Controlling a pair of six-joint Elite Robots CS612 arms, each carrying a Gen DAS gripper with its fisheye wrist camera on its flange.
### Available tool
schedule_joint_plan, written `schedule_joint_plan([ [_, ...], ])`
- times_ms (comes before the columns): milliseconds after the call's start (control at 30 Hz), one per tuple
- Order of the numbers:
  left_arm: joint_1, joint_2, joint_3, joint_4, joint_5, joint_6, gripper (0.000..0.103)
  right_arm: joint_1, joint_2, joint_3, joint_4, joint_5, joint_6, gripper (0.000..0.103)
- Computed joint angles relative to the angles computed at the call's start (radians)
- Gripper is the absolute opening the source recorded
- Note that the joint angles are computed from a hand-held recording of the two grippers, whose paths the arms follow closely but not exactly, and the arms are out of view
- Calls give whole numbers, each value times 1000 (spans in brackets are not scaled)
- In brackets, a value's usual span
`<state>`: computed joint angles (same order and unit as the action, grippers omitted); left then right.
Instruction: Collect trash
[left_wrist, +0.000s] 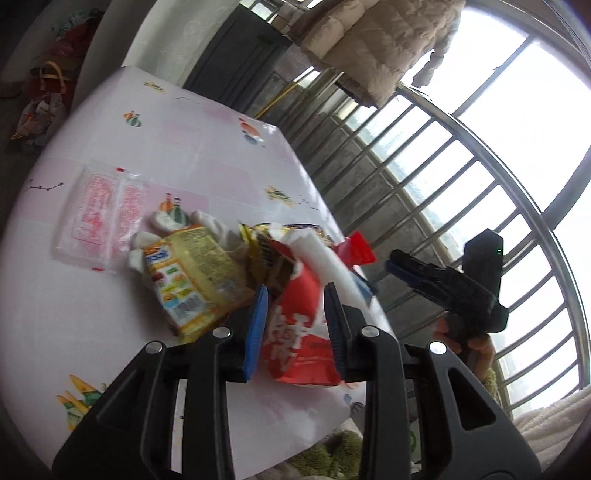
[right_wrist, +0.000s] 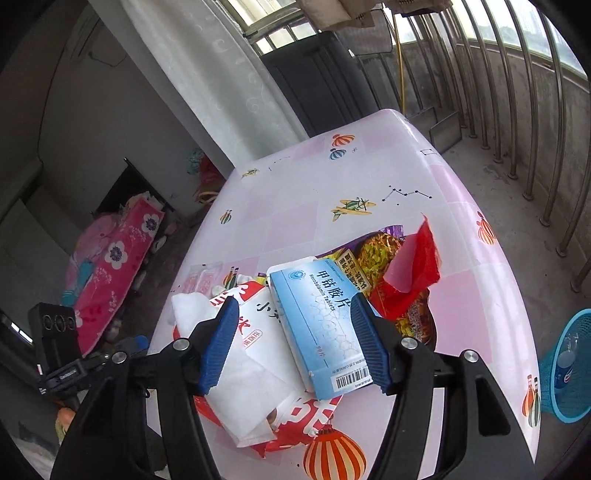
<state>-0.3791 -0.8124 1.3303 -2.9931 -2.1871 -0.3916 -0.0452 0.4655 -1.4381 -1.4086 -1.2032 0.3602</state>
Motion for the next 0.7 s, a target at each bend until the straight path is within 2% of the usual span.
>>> schedule_joint_plan([
  [100, -20, 3, -21, 11, -55, 34, 29, -3, 11, -24, 6, -9, 32, 61],
  [267, -42, 7, -55, 55, -68, 111, 29, -17, 43, -76, 8, -9, 98, 61],
  [400, -56, 15, -91, 98, -43, 155, 29, -33, 57, -84, 22, 2, 150, 61],
  [500, -67, 27, -144, 193, 6, 209, 29, -49, 67, -79, 2, 25, 211, 61],
  [567, -72, 47, -210, 304, 51, 257, 30, -56, 67, -67, -9, 15, 230, 61],
  [633, -72, 84, -301, 425, 76, 291, 34, -56, 58, -47, -12, -21, 225, 61],
  [700, -69, 127, -397, 530, 86, 319, 35, -59, 54, -33, -29, -28, 214, 61],
])
